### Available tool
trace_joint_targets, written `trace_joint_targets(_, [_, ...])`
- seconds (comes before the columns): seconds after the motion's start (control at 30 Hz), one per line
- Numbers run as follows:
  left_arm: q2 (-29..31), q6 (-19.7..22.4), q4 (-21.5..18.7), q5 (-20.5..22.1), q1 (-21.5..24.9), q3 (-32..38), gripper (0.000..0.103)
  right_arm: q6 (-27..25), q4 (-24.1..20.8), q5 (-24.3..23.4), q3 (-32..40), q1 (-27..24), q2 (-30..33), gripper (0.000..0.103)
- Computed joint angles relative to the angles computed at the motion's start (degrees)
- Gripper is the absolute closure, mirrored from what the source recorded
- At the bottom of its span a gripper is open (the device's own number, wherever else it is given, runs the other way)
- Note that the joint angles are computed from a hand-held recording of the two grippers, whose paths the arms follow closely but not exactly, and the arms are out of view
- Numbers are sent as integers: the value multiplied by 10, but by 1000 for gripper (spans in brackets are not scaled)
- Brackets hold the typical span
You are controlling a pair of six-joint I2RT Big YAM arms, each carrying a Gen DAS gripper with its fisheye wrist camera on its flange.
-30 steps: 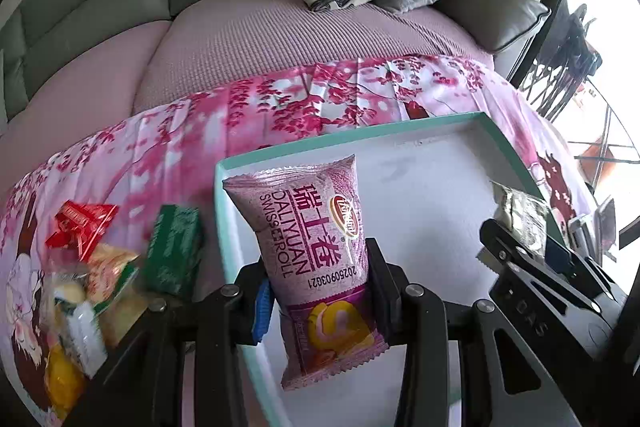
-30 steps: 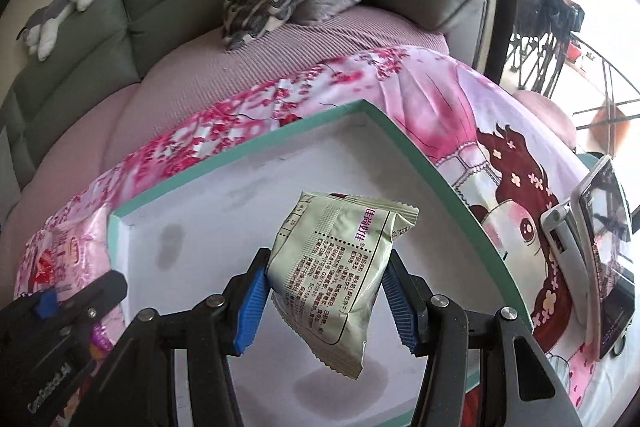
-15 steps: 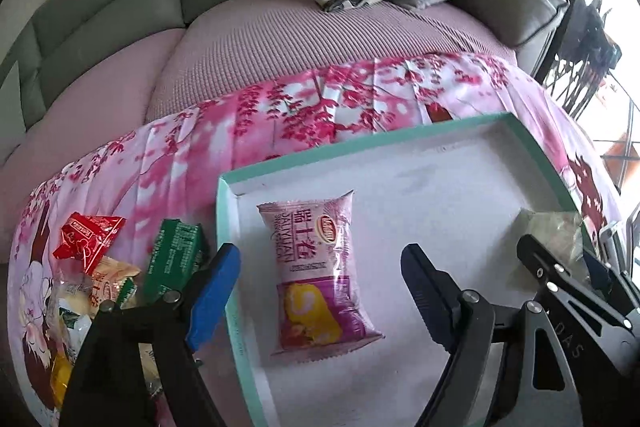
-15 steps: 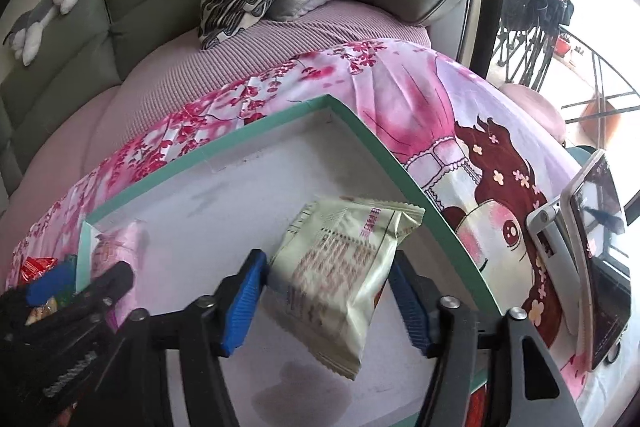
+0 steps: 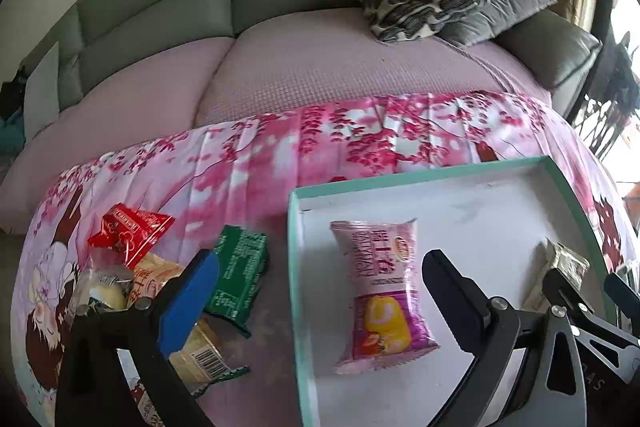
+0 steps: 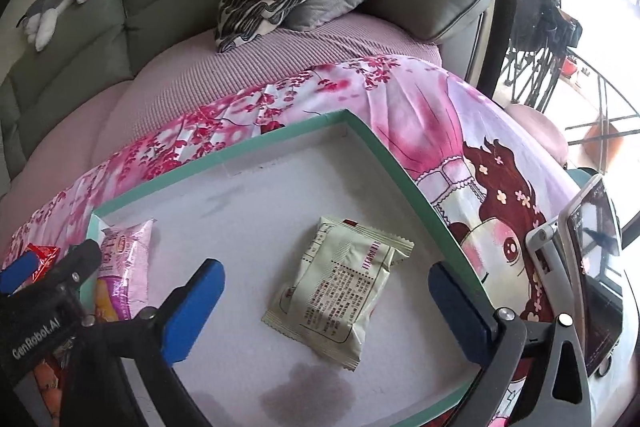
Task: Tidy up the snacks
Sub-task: 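Withdraw both tools from the tray back toward the snack pile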
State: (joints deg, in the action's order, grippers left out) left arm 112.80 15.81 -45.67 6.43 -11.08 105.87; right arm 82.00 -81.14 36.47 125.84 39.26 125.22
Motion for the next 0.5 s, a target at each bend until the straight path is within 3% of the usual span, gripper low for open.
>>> trace_joint_targets(0.3, [1,-16,16,-13,11,-1,1,-3,-20,6,18,2,8,0])
trace_joint_targets(0.5, [1,-16,4,-2,21,8,1,9,-40,9,24,4,8,0])
